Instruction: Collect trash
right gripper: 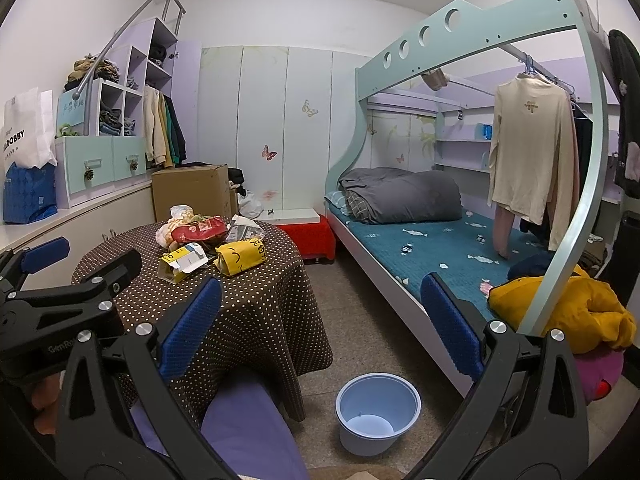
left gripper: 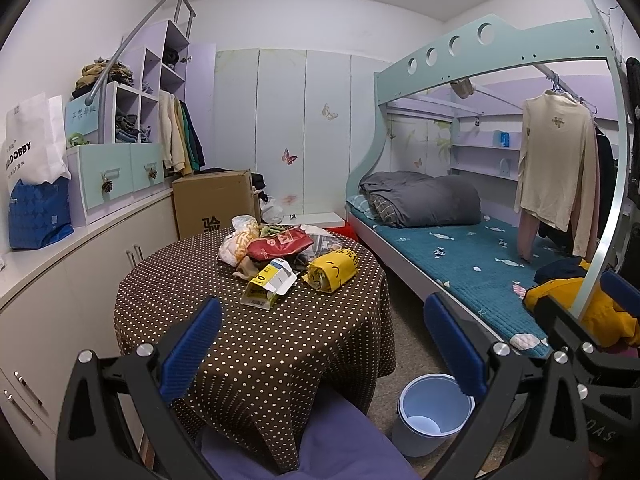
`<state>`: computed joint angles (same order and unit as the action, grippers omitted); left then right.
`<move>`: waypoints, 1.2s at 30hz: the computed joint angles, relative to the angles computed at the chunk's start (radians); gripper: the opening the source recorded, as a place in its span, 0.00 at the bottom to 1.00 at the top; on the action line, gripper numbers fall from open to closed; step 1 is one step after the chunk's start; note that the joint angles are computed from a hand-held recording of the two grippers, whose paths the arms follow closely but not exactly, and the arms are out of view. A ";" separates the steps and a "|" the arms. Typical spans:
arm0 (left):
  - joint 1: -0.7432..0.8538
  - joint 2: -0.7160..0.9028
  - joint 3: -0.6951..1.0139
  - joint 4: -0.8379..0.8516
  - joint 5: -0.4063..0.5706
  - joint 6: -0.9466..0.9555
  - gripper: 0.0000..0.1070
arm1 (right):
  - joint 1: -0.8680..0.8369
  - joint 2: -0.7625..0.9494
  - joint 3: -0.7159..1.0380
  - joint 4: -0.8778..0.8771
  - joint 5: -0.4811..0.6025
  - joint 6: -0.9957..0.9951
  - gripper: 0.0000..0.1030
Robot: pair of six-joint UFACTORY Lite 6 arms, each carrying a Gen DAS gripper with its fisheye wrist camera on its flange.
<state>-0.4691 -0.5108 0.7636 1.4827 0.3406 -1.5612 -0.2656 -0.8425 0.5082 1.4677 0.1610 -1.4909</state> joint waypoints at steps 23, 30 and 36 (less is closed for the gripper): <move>0.024 0.065 0.033 0.032 -0.016 -0.014 0.92 | 0.041 0.055 0.003 0.141 -0.025 -0.124 0.95; 0.109 0.175 0.112 -0.019 -0.078 0.036 0.92 | 0.069 0.209 0.091 0.167 0.003 -0.152 0.95; 0.206 0.324 0.256 -0.271 -0.128 0.285 0.89 | 0.144 0.440 0.253 0.315 -0.020 -0.289 0.95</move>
<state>-0.2628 -0.1865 1.0197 1.2119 0.2131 -1.2758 -0.1218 -0.4029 0.7612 1.7828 0.1411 -1.7797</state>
